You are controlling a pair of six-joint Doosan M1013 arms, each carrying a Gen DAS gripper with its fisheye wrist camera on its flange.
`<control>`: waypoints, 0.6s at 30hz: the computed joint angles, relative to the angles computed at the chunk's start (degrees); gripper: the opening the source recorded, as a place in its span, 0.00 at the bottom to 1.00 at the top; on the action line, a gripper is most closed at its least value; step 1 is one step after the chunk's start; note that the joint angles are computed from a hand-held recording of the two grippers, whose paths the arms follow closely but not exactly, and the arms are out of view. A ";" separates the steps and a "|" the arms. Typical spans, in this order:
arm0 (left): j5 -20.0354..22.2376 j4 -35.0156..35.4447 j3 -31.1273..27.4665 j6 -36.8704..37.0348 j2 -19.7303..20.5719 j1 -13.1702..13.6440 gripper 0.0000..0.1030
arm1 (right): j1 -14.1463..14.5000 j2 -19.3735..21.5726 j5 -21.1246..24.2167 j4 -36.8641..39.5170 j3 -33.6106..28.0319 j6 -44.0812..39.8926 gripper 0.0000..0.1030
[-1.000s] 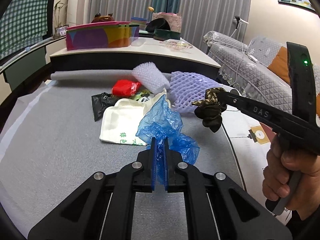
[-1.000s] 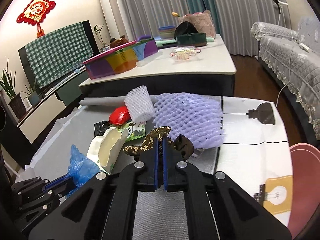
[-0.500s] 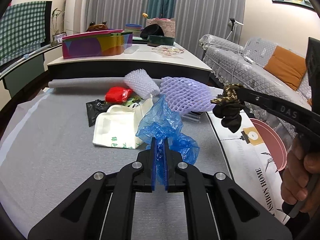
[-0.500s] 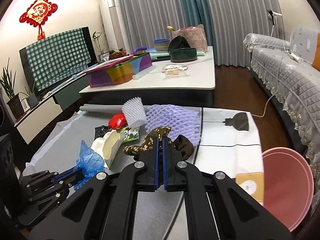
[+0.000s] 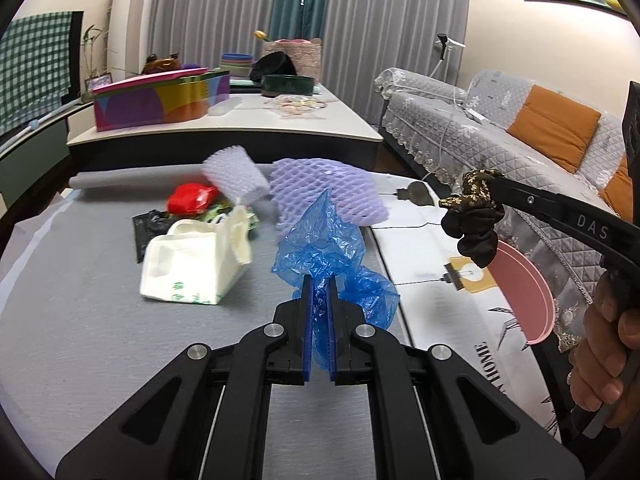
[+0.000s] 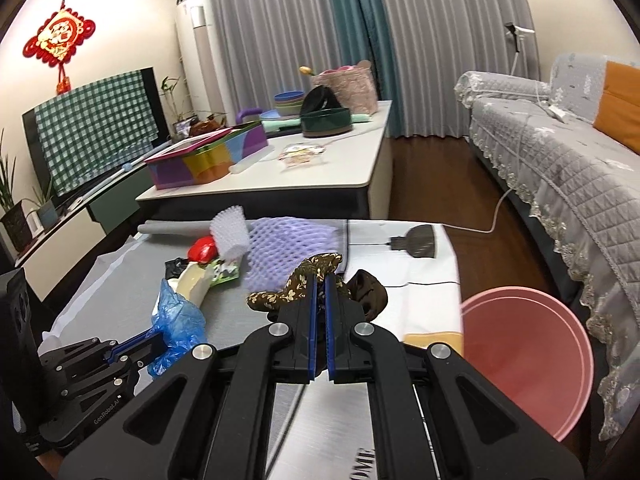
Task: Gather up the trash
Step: 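Carry the blue bag and brown wrapper with both tools over the pink bucket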
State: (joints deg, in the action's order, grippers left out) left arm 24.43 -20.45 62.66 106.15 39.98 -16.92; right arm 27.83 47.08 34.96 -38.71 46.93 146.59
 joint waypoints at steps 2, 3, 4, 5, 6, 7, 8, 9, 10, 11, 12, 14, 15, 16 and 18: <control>0.20 -0.78 -0.19 0.92 0.09 -0.31 0.05 | -0.09 -0.58 0.06 -1.11 0.96 1.23 0.04; 0.27 -1.04 -0.26 1.24 0.12 -0.44 0.05 | -0.14 -0.98 0.08 -1.87 1.65 2.10 0.04; 0.39 -1.39 -0.34 1.65 0.16 -0.60 0.05 | -0.19 -1.39 0.08 -2.67 2.36 3.03 0.04; 0.47 -1.75 -0.40 2.09 0.18 -0.77 0.05 | -0.21 -1.66 0.09 -3.18 2.84 3.65 0.04; 0.47 -1.96 -0.42 2.36 0.19 -0.93 0.05 | -0.29 -2.07 0.10 -3.91 3.53 4.58 0.04; 0.51 -2.19 -0.47 2.69 0.22 -1.06 0.05 | -0.38 -2.41 0.03 -4.42 4.11 5.28 0.04; 0.61 -2.55 -0.60 3.14 0.28 -1.25 0.05 | -0.45 -2.74 0.02 -4.98 4.65 6.03 0.04; 0.68 -2.78 -0.65 3.44 0.30 -1.38 0.05 | -0.53 -3.14 0.06 -5.75 5.31 6.98 0.04; 0.73 -2.99 -0.74 3.75 0.35 -1.54 0.05 | -0.61 -3.57 0.10 -6.61 6.02 8.02 0.04; 0.77 -3.27 -0.86 4.21 0.42 -1.74 0.05 | -0.70 -3.76 0.15 -6.96 6.29 8.48 0.04; 0.76 -3.38 -0.91 4.47 0.45 -1.89 0.05 | -0.77 -4.22 0.27 -8.25 7.09 10.02 0.04; 0.69 -3.43 -1.06 4.87 0.55 -2.23 0.05 | -0.87 -4.89 0.57 -10.20 8.24 12.40 0.04; 0.78 -3.63 -1.21 5.14 0.63 -2.40 0.05 | -0.95 -5.20 0.64 -10.86 8.77 13.28 0.04; 0.89 -3.80 -1.35 5.36 0.71 -2.54 0.05 | -1.05 -5.60 0.73 -11.60 9.44 14.37 0.04; 1.03 -4.19 -1.54 5.89 0.86 -2.84 0.05 | -1.19 -6.10 1.07 -12.74 10.33 15.95 0.04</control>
State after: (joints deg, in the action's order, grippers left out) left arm 25.46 -24.64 61.11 112.04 40.83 -19.76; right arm 26.65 40.98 36.04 -51.45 57.26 162.54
